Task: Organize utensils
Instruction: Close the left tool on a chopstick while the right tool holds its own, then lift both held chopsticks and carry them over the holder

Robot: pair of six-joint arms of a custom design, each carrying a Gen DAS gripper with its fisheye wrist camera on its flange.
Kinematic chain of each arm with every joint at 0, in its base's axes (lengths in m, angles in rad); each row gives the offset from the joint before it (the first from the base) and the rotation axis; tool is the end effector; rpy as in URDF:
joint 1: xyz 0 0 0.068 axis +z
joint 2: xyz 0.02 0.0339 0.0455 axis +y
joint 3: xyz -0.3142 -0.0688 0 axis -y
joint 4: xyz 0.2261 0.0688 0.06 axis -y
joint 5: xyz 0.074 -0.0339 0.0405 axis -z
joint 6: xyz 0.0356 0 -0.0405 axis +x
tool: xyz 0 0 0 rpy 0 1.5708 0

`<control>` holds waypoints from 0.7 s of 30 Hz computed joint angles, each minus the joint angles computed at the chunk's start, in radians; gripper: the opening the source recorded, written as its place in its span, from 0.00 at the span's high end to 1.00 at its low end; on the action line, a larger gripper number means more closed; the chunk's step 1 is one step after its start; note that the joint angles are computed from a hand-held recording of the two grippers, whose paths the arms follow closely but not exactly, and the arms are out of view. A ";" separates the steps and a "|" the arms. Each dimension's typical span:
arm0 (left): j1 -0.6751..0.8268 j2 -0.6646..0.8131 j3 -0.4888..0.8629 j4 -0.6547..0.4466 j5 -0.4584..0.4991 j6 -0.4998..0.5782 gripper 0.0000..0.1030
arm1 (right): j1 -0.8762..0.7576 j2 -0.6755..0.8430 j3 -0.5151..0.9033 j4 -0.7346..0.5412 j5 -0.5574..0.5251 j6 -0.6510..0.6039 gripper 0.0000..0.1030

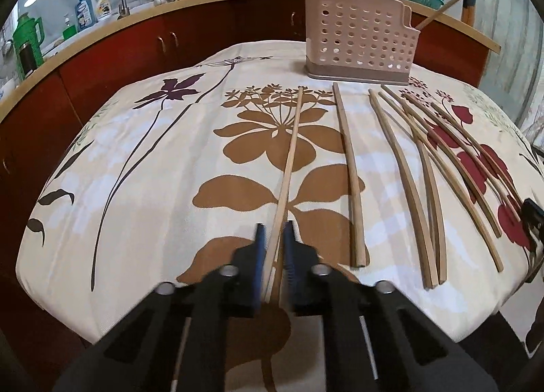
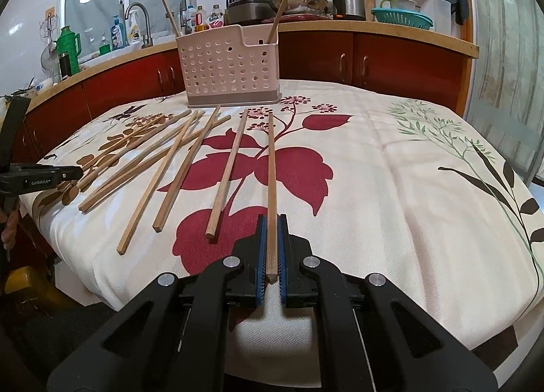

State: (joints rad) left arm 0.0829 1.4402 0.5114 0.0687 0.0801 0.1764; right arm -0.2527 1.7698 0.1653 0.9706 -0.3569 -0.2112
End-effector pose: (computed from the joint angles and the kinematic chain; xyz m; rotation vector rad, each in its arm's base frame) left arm 0.2334 0.0165 0.1969 0.1495 2.4227 0.0200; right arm 0.2171 -0.0432 0.1299 -0.1518 2.1565 0.1275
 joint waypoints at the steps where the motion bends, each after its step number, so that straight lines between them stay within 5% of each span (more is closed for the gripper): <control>1: 0.000 -0.001 0.000 -0.002 0.003 0.003 0.94 | 0.000 -0.002 0.000 0.000 0.000 0.001 0.94; 21: -0.058 -0.242 -0.036 0.022 0.000 0.046 0.95 | -0.007 -0.325 0.034 -0.197 -0.017 0.036 0.94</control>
State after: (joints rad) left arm 0.0253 1.1986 0.4754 0.0907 0.0799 0.2219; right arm -0.2594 1.4449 0.1997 0.7739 -0.3742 -0.1754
